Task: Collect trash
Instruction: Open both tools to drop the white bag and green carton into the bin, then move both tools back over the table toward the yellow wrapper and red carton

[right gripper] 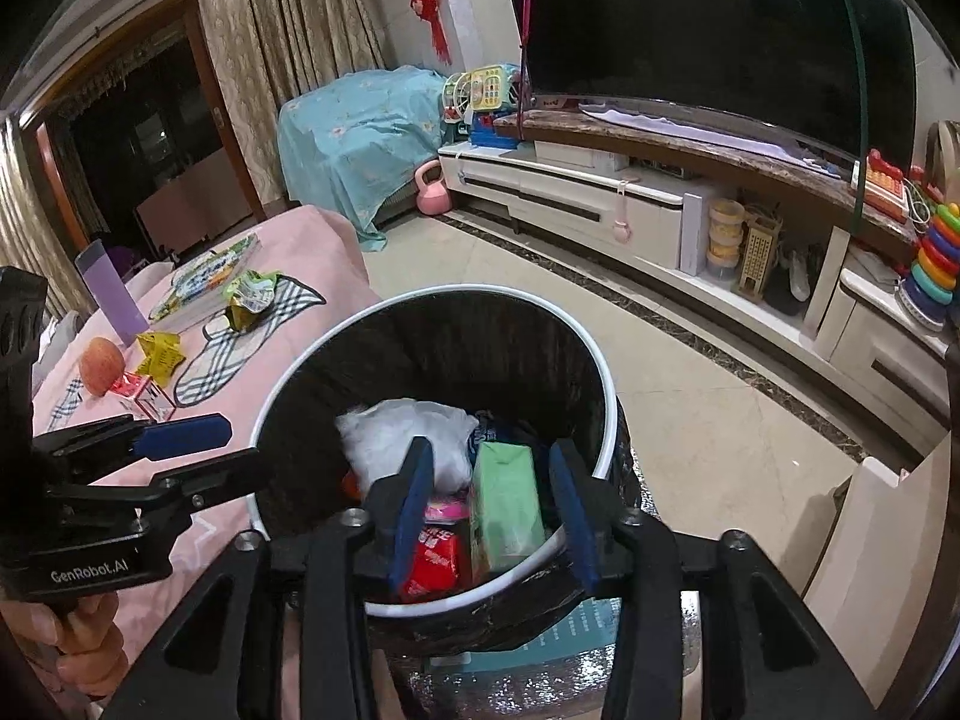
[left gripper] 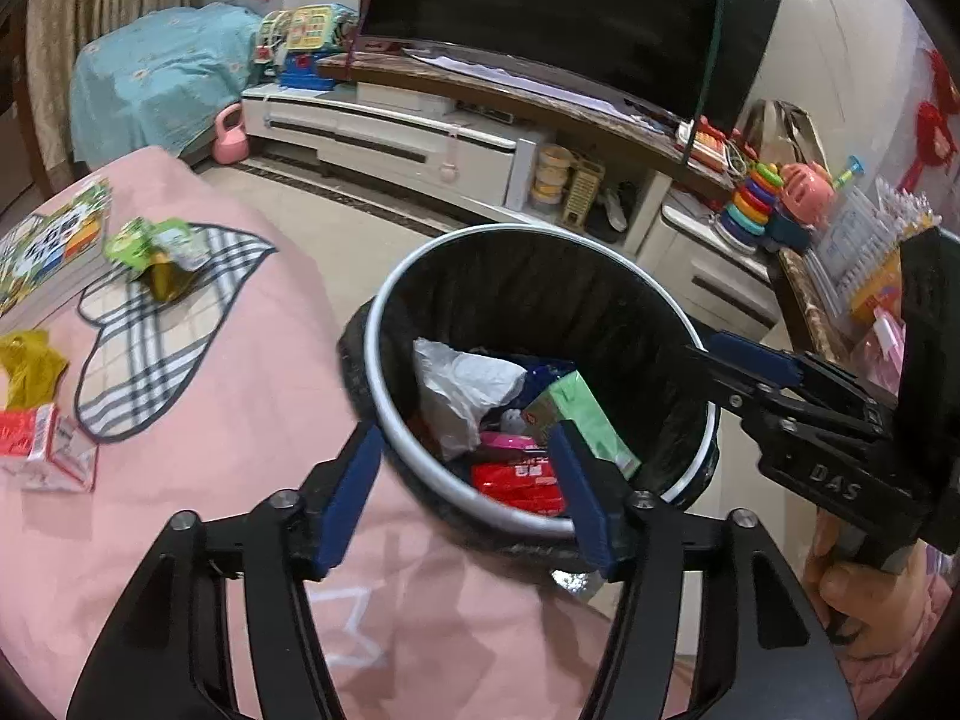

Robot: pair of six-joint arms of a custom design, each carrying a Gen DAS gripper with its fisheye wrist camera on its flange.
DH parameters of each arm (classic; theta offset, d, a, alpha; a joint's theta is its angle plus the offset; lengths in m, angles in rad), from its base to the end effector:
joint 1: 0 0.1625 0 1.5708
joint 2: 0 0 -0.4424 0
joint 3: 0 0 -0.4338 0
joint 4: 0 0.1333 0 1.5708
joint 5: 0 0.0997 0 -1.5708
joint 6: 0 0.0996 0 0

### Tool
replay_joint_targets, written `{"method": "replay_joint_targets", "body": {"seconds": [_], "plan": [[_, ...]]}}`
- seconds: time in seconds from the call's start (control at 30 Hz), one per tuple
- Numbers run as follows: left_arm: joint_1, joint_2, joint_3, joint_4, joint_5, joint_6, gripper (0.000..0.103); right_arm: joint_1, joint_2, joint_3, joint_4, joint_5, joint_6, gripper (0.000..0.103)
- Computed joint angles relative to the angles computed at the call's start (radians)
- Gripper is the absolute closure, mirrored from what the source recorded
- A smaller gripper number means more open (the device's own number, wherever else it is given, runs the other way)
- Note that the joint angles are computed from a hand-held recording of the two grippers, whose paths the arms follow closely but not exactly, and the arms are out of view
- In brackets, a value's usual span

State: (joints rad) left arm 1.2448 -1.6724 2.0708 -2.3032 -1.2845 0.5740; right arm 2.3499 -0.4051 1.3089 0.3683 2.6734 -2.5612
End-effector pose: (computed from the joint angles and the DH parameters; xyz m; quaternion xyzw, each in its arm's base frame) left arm -0.0009 -0.5069 0.3767 0.4032 0.8892 -0.1459 0.1599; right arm 0.4482 -0.3907 -0.0763 0.0060 -0.8459 0.4242 0.3232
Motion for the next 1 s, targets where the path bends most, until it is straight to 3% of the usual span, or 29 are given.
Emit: {"method": "replay_joint_targets", "body": {"seconds": [0.1,0.17,0.23,0.53,0.8,1.0], "plan": [[0.024,-0.02,0.0,-0.013,-0.003,0.001,0.033,0.013,-0.005,0.008,-0.04,-0.008,-0.016,0.04],[0.053,-0.034,-0.01,-0.008,-0.012,-0.004,0.031,0.022,-0.005,0.012,-0.068,-0.015,-0.028,0.023],[0.077,-0.042,-0.022,-0.001,-0.012,-0.014,0.03,0.029,-0.011,0.021,-0.111,-0.03,-0.052,0.016],[0.219,-0.067,-0.093,0.007,-0.026,-0.026,0.029,0.063,0.059,-0.075,-0.128,-0.096,-0.118,0.012],[0.329,-0.06,-0.163,-0.028,-0.016,-0.014,0.028,0.066,0.167,-0.232,-0.036,-0.194,-0.151,0.011],[0.385,-0.044,-0.203,-0.067,-0.003,-0.005,0.021,0.055,0.23,-0.328,-0.051,-0.297,-0.247,0.009]]}}
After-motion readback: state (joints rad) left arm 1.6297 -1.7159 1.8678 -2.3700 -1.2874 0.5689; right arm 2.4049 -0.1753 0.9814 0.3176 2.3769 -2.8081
